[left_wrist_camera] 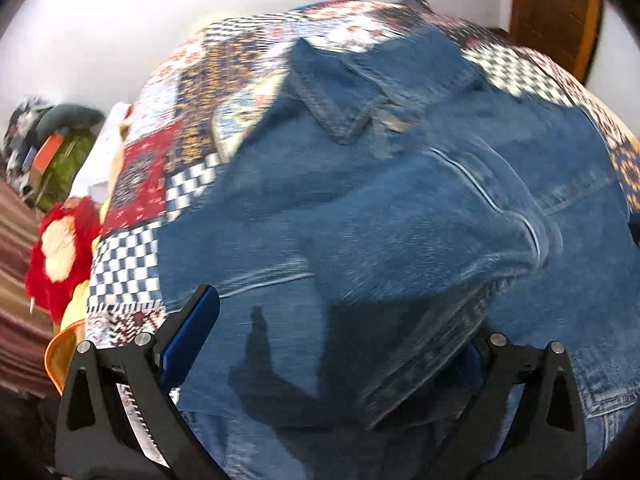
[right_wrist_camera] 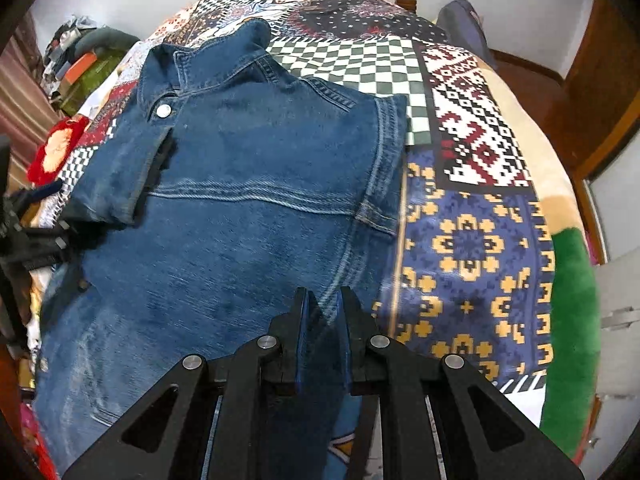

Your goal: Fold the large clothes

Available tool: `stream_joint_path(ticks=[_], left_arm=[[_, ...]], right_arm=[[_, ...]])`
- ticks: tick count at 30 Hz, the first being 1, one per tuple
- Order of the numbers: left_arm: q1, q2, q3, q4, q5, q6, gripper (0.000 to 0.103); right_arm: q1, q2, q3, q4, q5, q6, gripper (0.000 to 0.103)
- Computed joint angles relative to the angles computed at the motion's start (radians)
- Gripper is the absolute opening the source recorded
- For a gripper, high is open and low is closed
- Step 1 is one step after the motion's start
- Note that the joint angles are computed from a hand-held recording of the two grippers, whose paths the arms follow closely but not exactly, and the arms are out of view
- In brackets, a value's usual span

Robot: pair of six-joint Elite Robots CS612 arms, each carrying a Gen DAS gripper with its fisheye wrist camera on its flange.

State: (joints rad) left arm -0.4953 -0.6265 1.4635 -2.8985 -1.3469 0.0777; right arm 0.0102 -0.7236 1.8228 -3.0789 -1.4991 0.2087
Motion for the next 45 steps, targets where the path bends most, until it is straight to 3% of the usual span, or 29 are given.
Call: stream_joint_path(ticks=[6, 12, 17, 22, 25, 32, 38, 45], left_arm=[[0.056, -0.020, 0.012, 0.005, 0.001, -0.117, 0.102], [0.144, -0.014, 0.015, 0.062, -0.231, -0.295, 0.103], [0.150, -0.003, 0.036, 0.091, -0.177, -0.364, 0.103], [0.202, -0.003, 0.065, 0.053, -0.343, -0.448, 0.103], [0.221, -0.015, 0.088, 0.022, -0.390, -0.486, 0.103], [0.214, -0.057, 0.137, -0.034, -0.339, -0.436, 0.103], [0.174, -0.061, 0.111, -0.062, -0.284, -0.324, 0.103], [0.121, -0.039, 0.057, -0.043, -0.344, -0.193, 0.103]], right_arm=[[-0.007, 0.002, 0.019, -0.037, 0.020, -0.008, 0.010], [0.009, -0.005, 0.024, -0.022, -0.016, -0.023, 0.010], [0.015, -0.007, 0.027, -0.019, -0.040, -0.004, 0.010], [0.023, -0.009, 0.025, -0.008, -0.067, 0.019, 0.010], [0.029, -0.012, 0.027, 0.002, -0.091, 0.024, 0.010], [0.030, -0.035, 0.018, 0.088, -0.123, 0.024, 0.010], [0.043, -0.051, -0.008, 0.004, -0.129, 0.002, 0.010], [0.078, -0.001, -0.106, 0.052, -0.111, -0.085, 0.010]])
